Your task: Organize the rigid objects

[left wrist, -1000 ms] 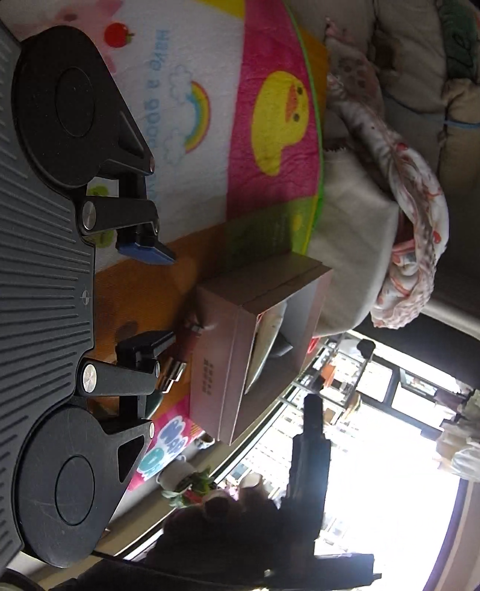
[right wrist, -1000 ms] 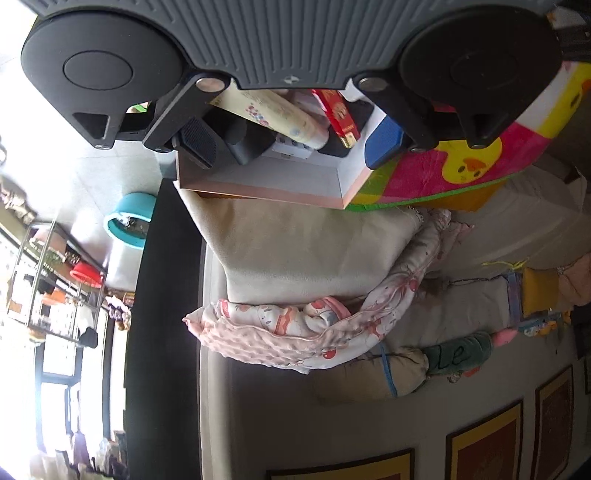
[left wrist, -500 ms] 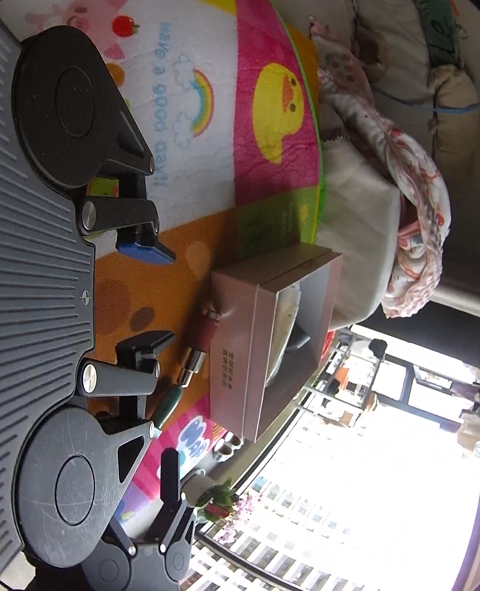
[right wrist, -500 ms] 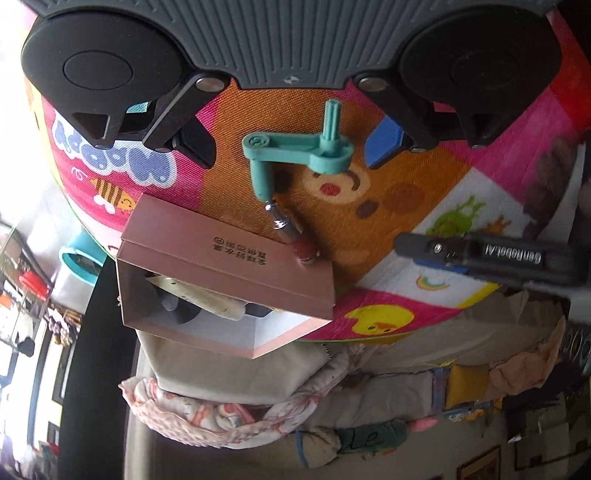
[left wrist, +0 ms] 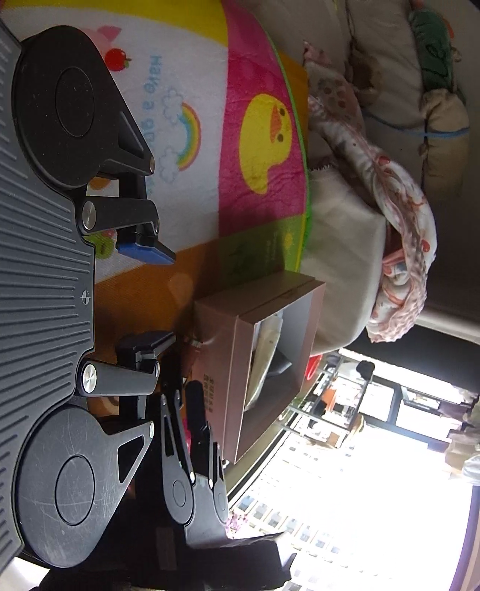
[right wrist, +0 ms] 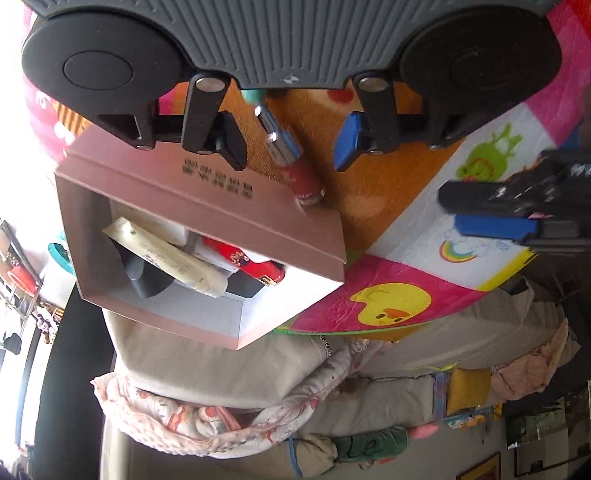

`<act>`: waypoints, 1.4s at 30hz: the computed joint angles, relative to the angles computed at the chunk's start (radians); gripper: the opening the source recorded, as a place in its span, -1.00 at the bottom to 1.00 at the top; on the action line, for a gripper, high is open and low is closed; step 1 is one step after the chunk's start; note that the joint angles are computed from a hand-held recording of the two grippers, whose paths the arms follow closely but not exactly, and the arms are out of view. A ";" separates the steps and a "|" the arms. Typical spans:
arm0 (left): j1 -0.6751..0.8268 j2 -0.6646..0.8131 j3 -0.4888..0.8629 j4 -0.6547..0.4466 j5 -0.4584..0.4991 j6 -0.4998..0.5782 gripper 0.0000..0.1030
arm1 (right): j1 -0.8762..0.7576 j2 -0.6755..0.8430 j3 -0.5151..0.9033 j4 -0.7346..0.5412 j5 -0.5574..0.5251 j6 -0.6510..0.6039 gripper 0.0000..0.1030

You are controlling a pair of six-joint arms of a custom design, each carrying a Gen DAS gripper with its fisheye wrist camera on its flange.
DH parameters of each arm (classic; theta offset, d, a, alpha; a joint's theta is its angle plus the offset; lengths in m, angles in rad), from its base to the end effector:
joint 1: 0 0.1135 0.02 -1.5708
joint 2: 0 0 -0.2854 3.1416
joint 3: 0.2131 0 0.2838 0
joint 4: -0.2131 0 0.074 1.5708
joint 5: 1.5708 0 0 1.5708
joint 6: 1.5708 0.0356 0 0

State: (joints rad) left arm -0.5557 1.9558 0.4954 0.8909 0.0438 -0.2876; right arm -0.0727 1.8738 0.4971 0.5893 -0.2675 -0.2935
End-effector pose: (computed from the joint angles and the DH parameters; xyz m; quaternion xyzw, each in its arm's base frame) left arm 0.2623 -0.1647 0.0498 0.1276 0.8678 -0.2139 0.4300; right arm 0.2939 -0.0120 0.0485 -0.1515 0.9048 0.0523 0.3945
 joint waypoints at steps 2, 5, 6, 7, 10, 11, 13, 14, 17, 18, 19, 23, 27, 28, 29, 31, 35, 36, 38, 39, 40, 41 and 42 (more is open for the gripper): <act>0.011 0.004 -0.010 0.011 0.012 -0.005 -0.16 | 0.019 0.011 0.031 -0.043 0.012 -0.012 -0.38; 0.024 0.021 -0.015 0.027 0.024 -0.018 -0.16 | 0.026 -0.011 0.032 -0.084 0.003 -0.044 -0.60; 0.026 0.028 -0.015 0.031 0.028 -0.024 -0.16 | 0.021 -0.025 0.025 -0.094 -0.006 -0.049 -0.61; 0.028 0.034 -0.014 0.035 0.032 -0.029 -0.16 | 0.015 -0.037 0.015 -0.091 -0.009 -0.054 -0.61; 0.024 0.046 -0.013 0.042 0.049 -0.034 -0.16 | -0.022 -0.073 -0.003 -0.122 -0.035 -0.056 -0.61; 0.020 0.048 -0.013 0.042 0.056 -0.034 -0.16 | -0.041 -0.085 -0.001 -0.162 -0.071 -0.052 -0.61; 0.011 0.050 -0.011 0.038 0.065 -0.033 -0.16 | -0.075 -0.106 -0.006 -0.227 -0.155 -0.066 -0.61; 0.005 0.047 -0.009 0.031 0.066 -0.030 -0.16 | -0.086 -0.119 -0.018 -0.245 -0.187 -0.084 -0.60; -0.014 0.038 -0.004 0.003 0.072 -0.017 -0.16 | -0.104 -0.189 -0.106 -0.184 -0.207 -0.096 -0.10; -0.021 0.038 0.000 -0.008 0.078 -0.015 -0.16 | -0.115 -0.218 -0.144 -0.144 -0.204 -0.096 0.34; -0.026 0.038 0.003 -0.017 0.088 -0.014 -0.16 | -0.129 -0.242 -0.186 -0.087 -0.203 -0.094 0.49; -0.059 0.055 0.030 -0.045 0.114 -0.017 -0.16 | -0.201 -0.299 -0.318 0.065 -0.210 -0.152 0.63; -0.096 0.070 0.082 -0.101 0.089 -0.038 -0.16 | -0.262 -0.260 -0.365 0.087 -0.215 -0.222 0.64; -0.102 0.074 0.096 -0.113 0.086 -0.045 -0.16 | -0.268 -0.232 -0.370 0.103 -0.210 -0.230 0.64; -0.107 0.079 0.112 -0.124 0.081 -0.046 -0.16 | -0.273 -0.201 -0.374 0.124 -0.205 -0.233 0.64; -0.120 0.091 0.147 -0.150 0.057 -0.030 -0.06 | -0.272 -0.120 -0.381 0.205 -0.199 -0.220 0.67; -0.155 0.112 0.222 -0.235 -0.005 -0.007 -0.06 | -0.257 -0.078 -0.375 0.251 -0.186 -0.197 0.83; -0.163 0.117 0.235 -0.250 -0.013 0.000 -0.07 | -0.258 -0.074 -0.366 0.241 -0.184 -0.189 0.91; -0.179 0.125 0.250 -0.264 -0.036 0.013 -0.07 | -0.274 -0.078 -0.337 0.178 -0.197 -0.178 0.96; -0.187 0.128 0.256 -0.270 -0.050 0.021 -0.05 | -0.284 -0.076 -0.328 0.160 -0.211 -0.180 0.98; -0.192 0.130 0.262 -0.275 -0.060 0.028 -0.03 | -0.289 -0.076 -0.331 0.160 -0.219 -0.187 0.99; -0.195 0.132 0.264 -0.277 -0.066 0.033 -0.03 | -0.285 -0.073 -0.333 0.166 -0.213 -0.190 1.00; -0.197 0.132 0.265 -0.279 -0.069 0.036 -0.03 | -0.279 -0.070 -0.338 0.177 -0.205 -0.189 1.00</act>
